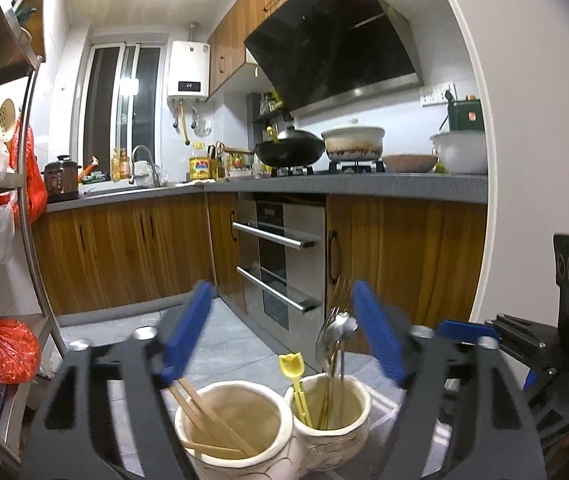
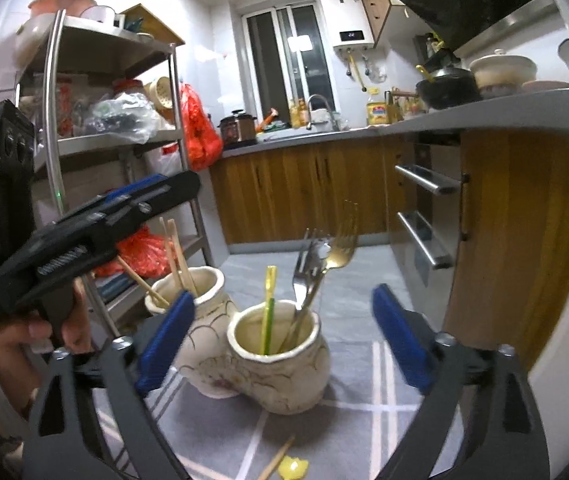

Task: Organize utensils
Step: 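Open both tools and withdraw from the holder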

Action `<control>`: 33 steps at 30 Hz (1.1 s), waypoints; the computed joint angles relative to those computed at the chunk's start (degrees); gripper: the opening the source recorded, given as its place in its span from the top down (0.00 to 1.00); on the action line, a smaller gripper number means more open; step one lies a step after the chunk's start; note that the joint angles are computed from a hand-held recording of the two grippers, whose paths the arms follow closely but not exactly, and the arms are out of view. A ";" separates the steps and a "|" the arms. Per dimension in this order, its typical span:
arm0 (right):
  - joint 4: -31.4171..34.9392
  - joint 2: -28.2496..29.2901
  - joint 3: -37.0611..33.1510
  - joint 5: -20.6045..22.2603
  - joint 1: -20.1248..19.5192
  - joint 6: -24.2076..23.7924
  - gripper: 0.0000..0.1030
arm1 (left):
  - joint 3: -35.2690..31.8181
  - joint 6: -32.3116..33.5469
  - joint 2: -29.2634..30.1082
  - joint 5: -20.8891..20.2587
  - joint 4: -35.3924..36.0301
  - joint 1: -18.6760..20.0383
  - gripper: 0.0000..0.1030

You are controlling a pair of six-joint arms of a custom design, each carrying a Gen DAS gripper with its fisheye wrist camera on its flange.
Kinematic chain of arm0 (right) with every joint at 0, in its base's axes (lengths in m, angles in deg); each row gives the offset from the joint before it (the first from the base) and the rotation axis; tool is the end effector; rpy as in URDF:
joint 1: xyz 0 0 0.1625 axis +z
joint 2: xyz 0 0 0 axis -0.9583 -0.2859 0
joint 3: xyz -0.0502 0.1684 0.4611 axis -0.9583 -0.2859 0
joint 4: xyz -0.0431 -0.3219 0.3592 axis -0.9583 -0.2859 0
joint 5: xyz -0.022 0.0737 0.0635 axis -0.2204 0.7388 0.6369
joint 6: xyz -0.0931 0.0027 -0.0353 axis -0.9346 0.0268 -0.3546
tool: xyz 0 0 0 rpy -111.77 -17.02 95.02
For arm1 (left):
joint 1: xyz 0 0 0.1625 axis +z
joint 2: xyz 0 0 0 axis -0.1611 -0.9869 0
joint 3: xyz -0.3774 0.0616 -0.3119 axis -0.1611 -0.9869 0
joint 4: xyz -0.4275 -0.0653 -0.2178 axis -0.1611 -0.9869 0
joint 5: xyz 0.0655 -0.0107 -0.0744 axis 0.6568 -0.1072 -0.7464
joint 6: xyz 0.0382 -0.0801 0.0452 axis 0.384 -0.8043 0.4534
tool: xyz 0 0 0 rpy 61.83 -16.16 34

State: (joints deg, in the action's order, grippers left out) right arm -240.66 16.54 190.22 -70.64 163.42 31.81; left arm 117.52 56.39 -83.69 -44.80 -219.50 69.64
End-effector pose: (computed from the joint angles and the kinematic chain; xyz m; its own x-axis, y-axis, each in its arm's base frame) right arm 0.1197 -0.5253 0.1680 -0.8257 -0.0460 0.5622 -0.5467 0.3110 -0.7774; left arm -0.2325 -0.6864 0.1203 -0.4701 0.6882 -0.5526 0.8035 0.0746 -0.5906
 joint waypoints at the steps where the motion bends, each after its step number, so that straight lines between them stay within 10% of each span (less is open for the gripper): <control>1: -0.53 -0.15 0.38 -0.35 0.04 -0.03 0.07 | 0.36 -0.29 -0.28 0.22 -0.23 -0.23 0.18; 5: -3.34 -0.39 1.73 -2.16 0.35 -0.22 0.05 | 2.31 -1.44 -1.64 1.48 -1.99 -1.14 0.06; 33: -9.15 0.05 6.72 -8.48 1.41 -0.94 0.05 | 12.69 -5.32 -10.45 10.67 4.81 -2.04 0.05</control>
State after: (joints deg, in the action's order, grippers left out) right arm -249.81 16.59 196.94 -79.12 164.84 30.87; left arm 130.21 51.08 -94.13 -34.13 -214.69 67.60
